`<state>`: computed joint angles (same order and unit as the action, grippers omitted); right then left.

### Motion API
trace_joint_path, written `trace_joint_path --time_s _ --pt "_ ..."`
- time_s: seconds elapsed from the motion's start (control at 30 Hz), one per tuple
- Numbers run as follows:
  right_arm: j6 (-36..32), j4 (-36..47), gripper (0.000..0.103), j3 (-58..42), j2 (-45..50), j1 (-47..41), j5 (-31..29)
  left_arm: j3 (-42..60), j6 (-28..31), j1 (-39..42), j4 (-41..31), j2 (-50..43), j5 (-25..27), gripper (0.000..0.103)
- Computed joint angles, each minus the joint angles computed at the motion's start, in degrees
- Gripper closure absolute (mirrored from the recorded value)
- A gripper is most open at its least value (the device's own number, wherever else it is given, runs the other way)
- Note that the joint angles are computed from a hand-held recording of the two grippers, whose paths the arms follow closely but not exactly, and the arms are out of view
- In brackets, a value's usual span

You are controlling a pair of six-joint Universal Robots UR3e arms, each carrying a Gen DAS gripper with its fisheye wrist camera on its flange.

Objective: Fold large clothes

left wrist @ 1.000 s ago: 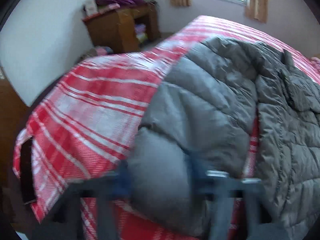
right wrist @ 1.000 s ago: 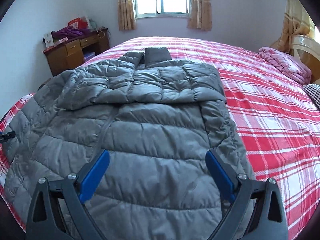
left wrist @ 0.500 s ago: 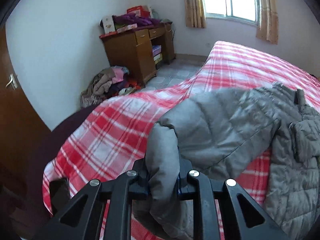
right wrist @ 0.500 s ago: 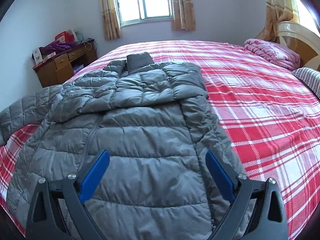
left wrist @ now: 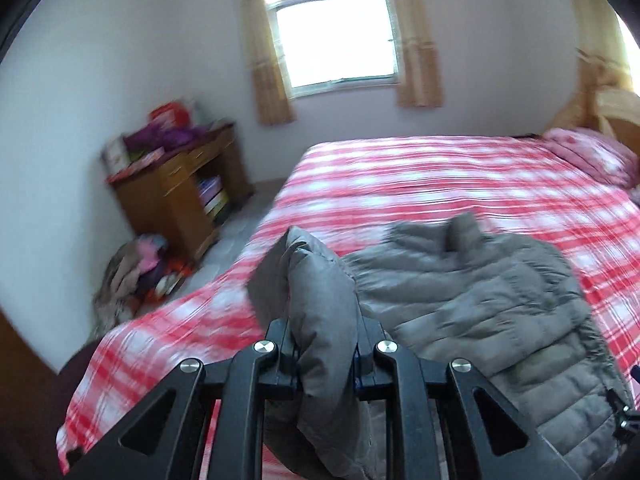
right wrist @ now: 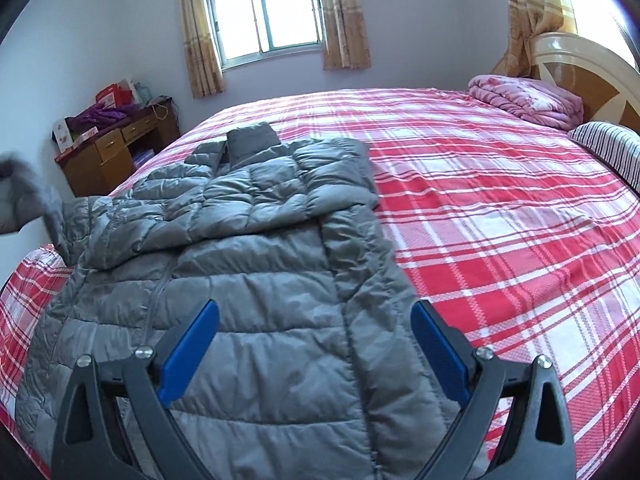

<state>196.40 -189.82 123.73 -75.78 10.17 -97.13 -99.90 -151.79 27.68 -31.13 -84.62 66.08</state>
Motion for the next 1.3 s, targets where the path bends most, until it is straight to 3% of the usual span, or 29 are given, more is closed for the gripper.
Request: trace_joint_path --time_s 0.1,0.17,0.2,0.23,0.3,0.43,0.6,0.77,0.93,1.03,1.1,1.17,1.2,1.27,1.3 --pt "-0.06 -1.18 0.004 2.12 -0.7 -1.66 1.33 1.17 -3.04 -10.17 2.9 -2.67 5.23 0.085" --pt "-0.13 -1.79 0.004 3.54 -1.11 -3.02 2.33 1.24 -5.04 -17.91 7.33 -5.61 10.54 0.074" --pt "-0.2 -1.94 0.004 3.95 -1.22 -3.46 2.66 1.4 -5.18 -21.97 9.7 -7.57 14.3 0.05" --pt "-0.33 -2.16 0.004 4.64 -1.46 -4.13 3.14 1.18 -5.48 -25.15 12.74 -9.37 17.88 0.019" --pt "-0.54 -2.0 0.004 5.46 -1.91 -5.11 3.56 -1.54 -6.23 -28.61 19.81 -10.92 20.78 0.006" --pt "-1.59 -0.07 0.004 6.19 -3.45 -6.68 4.29 -2.77 -6.22 -28.73 21.95 -12.52 21.88 0.006" --pt "-3.68 5.01 0.004 3.27 -5.3 -6.75 4.18 -7.19 -5.83 -19.1 26.21 -14.97 21.41 0.006" --pt "-4.85 15.29 0.004 -9.24 -2.2 -6.32 10.61 -4.84 -5.8 -14.08 31.72 -26.44 33.51 0.006" --pt "-4.56 25.93 0.005 -28.62 9.09 -5.08 16.5 -4.22 -7.09 -10.15 32.68 -33.06 36.63 0.006" --pt "-3.61 30.05 0.013 -38.59 16.23 -4.09 16.88 -3.85 -8.11 -9.24 33.69 -35.77 37.14 0.006" --pt "-3.15 34.67 0.02 -47.18 22.52 -3.52 16.72 -4.13 -9.21 -8.59 33.61 -35.45 35.81 0.006" --pt "-2.63 37.61 0.044 -51.83 26.24 -3.61 18.08 -4.46 -9.27 -8.94 34.85 -35.91 36.27 0.006" --pt "-2.73 37.81 0.052 -52.86 27.59 -3.67 19.02 -4.4 -9.21 -8.96 35.39 -36.29 36.31 0.005" --pt "-3.01 35.27 0.079 -51.02 27.27 -3.66 19.68 -4.56 -9.36 -8.96 36.18 -36.5 36.24 0.005" --pt "-3.21 33.25 0.083 -49.13 26.41 -3.22 18.22 -4.8 -9.49 -8.72 36.24 -36.36 35.85 0.005"
